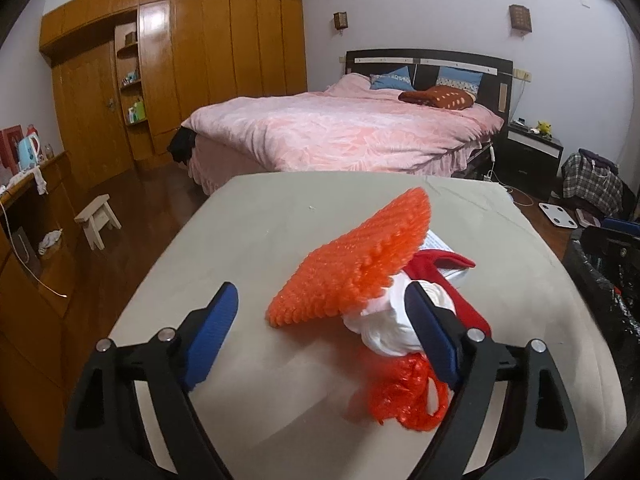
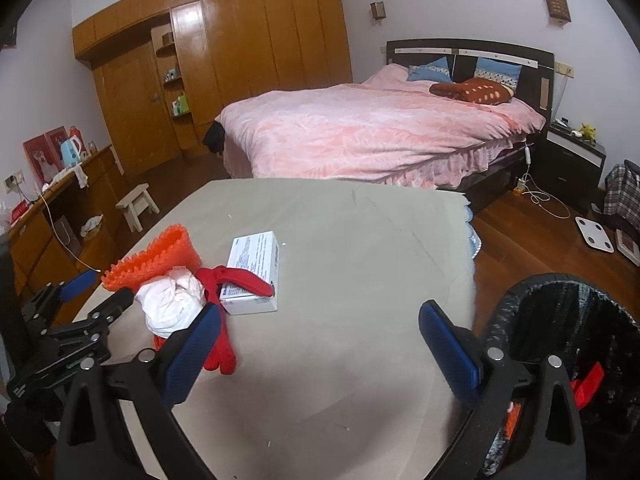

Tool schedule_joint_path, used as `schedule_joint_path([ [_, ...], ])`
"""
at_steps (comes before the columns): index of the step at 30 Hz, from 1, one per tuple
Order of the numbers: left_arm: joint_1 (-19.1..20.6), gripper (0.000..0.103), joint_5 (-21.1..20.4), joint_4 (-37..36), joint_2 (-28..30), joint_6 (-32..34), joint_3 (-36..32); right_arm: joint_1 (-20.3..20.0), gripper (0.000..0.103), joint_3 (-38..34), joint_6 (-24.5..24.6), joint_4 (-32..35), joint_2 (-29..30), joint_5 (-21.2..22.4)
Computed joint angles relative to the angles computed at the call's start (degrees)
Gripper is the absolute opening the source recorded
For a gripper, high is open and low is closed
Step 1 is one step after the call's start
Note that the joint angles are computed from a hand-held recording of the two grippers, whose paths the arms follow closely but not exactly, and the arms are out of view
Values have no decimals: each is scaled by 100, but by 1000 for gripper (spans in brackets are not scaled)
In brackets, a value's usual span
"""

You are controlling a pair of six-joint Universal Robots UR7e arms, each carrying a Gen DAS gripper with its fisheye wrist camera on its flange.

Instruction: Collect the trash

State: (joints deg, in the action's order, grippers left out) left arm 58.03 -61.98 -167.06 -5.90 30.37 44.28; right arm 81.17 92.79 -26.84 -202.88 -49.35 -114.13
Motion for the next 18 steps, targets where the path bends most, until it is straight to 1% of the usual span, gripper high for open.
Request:
schedule_joint_path([
  [3,59,76,-92,200,170,-3,-343,11,97,-56,-34,40,58,-59],
  [6,103,65,-226,355,260,-14,-535,14,97,-91,-34,89,88,-109],
  [8,121,52,-274,421,295,20,-615,19,97,-110,-35,118,106,-138],
  [9,125,48,-301,464,308,35,-646,22,97,-122,-39,129,116,-149],
  [11,139,33,-395,497,308,43,-650,28,97,-145,-42,164,129,-153],
  [14,127,25,-414,470,298,23,-612,42,97,-147,-65,180,141,-147],
  [18,97,20,-440,290,184,-52,-393,59,97,-162,-103,178,166,-127],
])
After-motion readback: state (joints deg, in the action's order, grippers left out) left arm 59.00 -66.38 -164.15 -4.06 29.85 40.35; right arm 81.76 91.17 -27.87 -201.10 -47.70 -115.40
